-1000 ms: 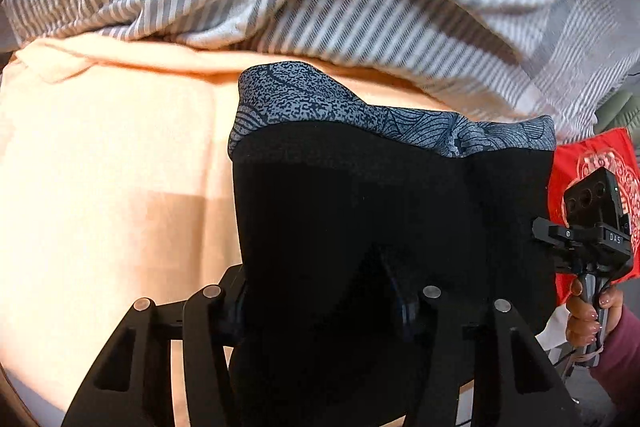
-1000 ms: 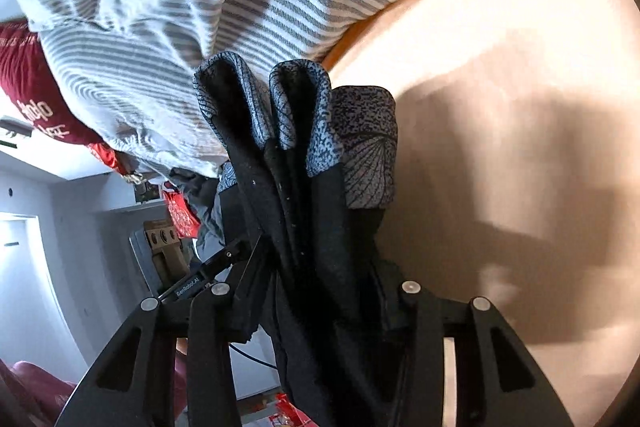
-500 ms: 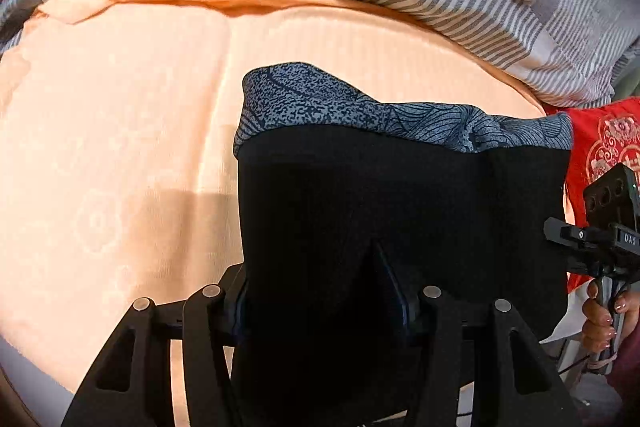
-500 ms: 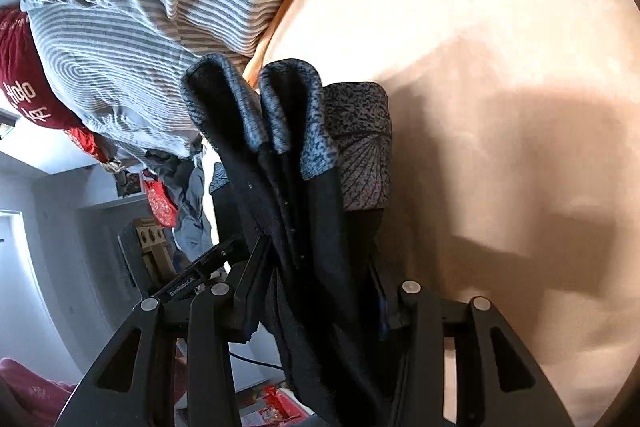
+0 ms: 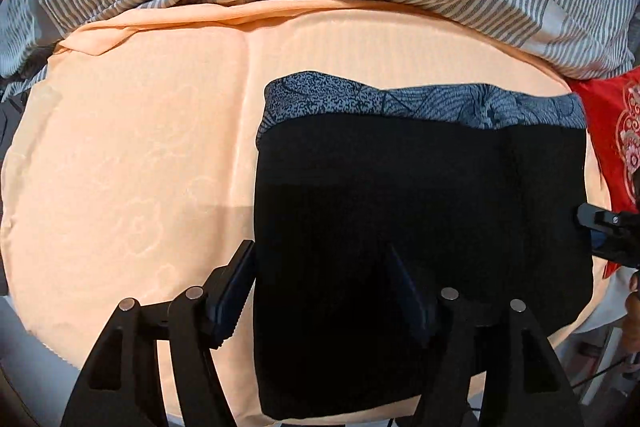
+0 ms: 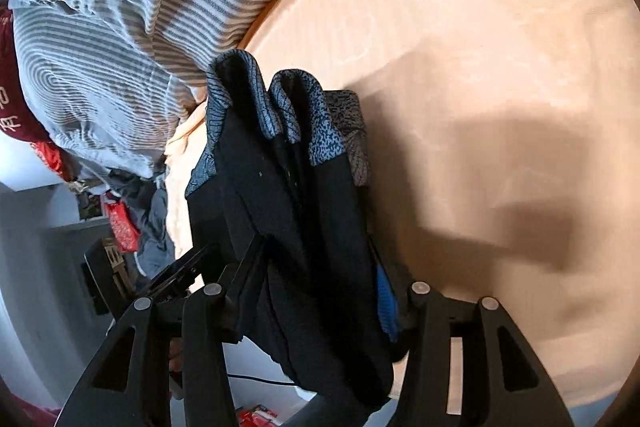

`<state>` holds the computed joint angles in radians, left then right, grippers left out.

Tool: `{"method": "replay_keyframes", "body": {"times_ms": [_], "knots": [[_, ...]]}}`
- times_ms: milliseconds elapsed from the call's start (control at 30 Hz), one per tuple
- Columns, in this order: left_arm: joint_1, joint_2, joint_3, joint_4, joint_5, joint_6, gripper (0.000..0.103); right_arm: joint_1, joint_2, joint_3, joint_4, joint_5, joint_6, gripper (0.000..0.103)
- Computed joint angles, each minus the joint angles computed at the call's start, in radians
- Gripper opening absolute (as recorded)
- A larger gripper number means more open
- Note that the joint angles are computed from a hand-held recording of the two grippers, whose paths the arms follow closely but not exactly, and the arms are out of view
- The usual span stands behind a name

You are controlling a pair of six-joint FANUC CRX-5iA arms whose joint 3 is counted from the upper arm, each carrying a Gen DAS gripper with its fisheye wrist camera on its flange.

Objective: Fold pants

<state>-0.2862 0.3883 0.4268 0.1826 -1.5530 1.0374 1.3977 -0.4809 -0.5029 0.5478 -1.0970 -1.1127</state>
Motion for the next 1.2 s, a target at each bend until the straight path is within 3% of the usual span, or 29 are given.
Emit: {"method": "replay_keyframes", "body": {"times_ms": [233,300,367,467,667,867,900,967,1200], "knots": [[-0.012,-0.023,0.002,-0.033,0.013,-0.031,0.067,0.062,0.042,0.088,-0.004,-0.162,-0.054,0.054],[-0.013,-0.031,0.005,-0.036,0.015,-0.039,0.067,0.057,0.083,0.16,-0.051,-0.238,-0.007,0.048],[-0.014,-0.038,0.009,-0.039,0.013,-0.045,0.067,0.05,0.121,0.219,-0.075,-0.302,0.031,0.033],[-0.005,-0.046,0.017,-0.019,0.004,-0.057,0.067,0.036,0.172,0.292,-0.088,-0.366,0.09,0.028],[-0.014,-0.065,0.004,-0.017,-0.015,-0.074,0.067,-0.06,0.289,0.446,-0.19,-0.397,0.368,0.028],[-0.036,-0.09,-0.075,-0.085,0.038,-0.056,0.067,-0.126,0.362,0.515,-0.347,-0.443,0.482,0.028],[-0.038,-0.094,-0.084,-0.088,0.049,-0.06,0.07,-0.124,0.359,0.506,-0.356,-0.442,0.473,0.028],[-0.047,-0.097,-0.093,-0.108,0.068,-0.058,0.098,-0.114,0.344,0.48,-0.356,-0.433,0.443,0.029],[-0.038,-0.064,-0.048,-0.115,0.015,-0.013,0.098,-0.133,0.388,0.547,-0.386,-0.492,0.475,0.033]]}}
